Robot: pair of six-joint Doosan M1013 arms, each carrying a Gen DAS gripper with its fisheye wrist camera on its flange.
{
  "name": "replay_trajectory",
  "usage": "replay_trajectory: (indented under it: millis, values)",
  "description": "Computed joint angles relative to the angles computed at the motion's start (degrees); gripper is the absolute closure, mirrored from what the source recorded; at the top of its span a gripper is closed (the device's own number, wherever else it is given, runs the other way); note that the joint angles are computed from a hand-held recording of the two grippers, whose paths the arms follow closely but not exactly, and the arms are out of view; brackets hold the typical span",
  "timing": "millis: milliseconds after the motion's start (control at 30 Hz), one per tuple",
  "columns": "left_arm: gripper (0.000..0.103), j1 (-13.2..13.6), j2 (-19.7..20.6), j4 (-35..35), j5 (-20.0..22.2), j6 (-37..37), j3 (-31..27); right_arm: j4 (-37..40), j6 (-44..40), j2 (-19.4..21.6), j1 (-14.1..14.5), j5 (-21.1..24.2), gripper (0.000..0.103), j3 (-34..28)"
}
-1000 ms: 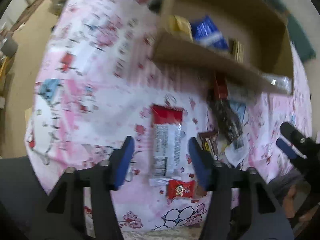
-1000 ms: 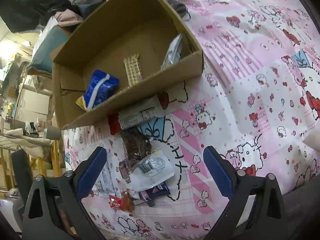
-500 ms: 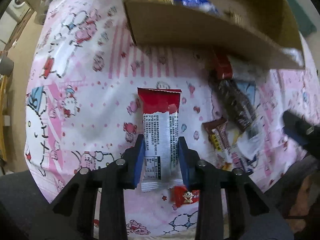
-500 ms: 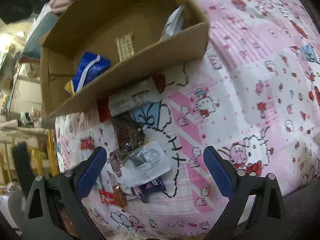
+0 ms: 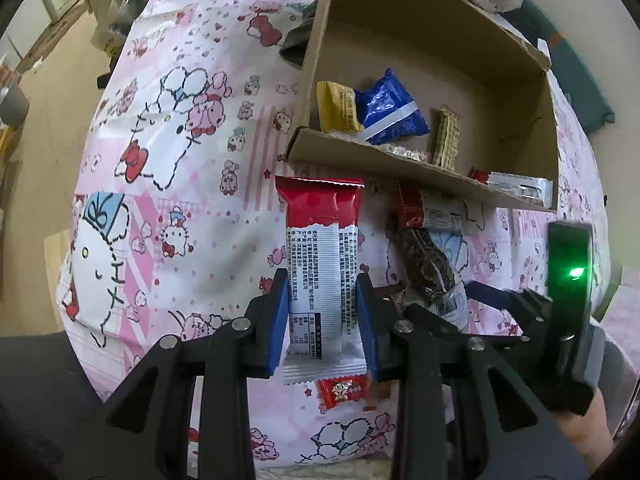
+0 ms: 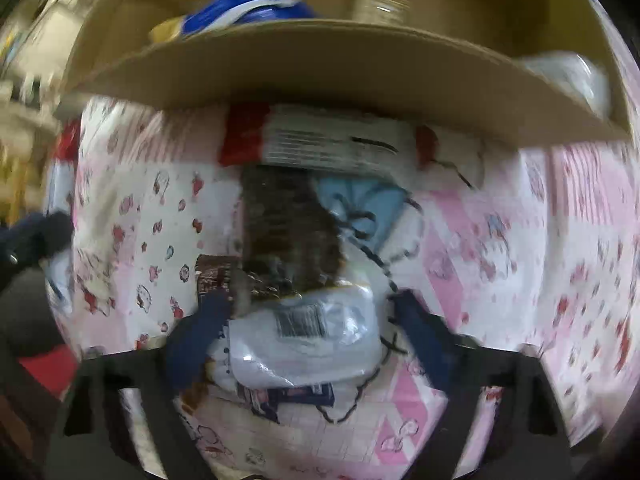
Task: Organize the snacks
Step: 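Grasp the red-white bar with the left tool while the right tool grasps the clear chocolate bag, then carry both held snacks over the box and lower them inside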
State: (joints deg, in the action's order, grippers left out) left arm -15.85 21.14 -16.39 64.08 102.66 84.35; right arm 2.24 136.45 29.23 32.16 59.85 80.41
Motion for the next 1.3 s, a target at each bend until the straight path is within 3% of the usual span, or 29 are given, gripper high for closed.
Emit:
replay_trajectory:
  millis: [200, 300, 400, 767, 1033, 1300]
  values:
    - [0.075, 0.09, -0.22, -0.26, -0.67, 0.60, 0.23, -2.65, -1.30, 2.27, 0.63, 1.61, 0.026, -2.57]
    - [0.075, 0.00, 0.02, 0.16, -0.74, 0.01, 0.12, -3.37, -0.80, 2.22, 0.48, 0.26, 0.037, -2.45]
    - [0.075, -0.38, 0.04, 1.13, -1.48, 0.63, 0.17, -0.02, -2.14, 0.77, -0.16, -4.05, 0.054, -0.60]
    - [0.075, -0.15, -0.04, 2.14, -3.03, -0.06, 0.17, 8.37, -4.07, -4.39, -0.54, -12.02, 0.061, 5.04]
    - [0.075, 0.02, -0.17, 3.99, -4.11, -1.58, 0.56, 7.26, -4.66, -6.33, 0.60, -13.95, 0.063, 4.76]
    - [0.075, 1.26, -1.60, 1.21, -4.39, 0.05, 1.26, 5.10, -6.12, -9.08, 1.29, -16.26, 0.063, 4.14]
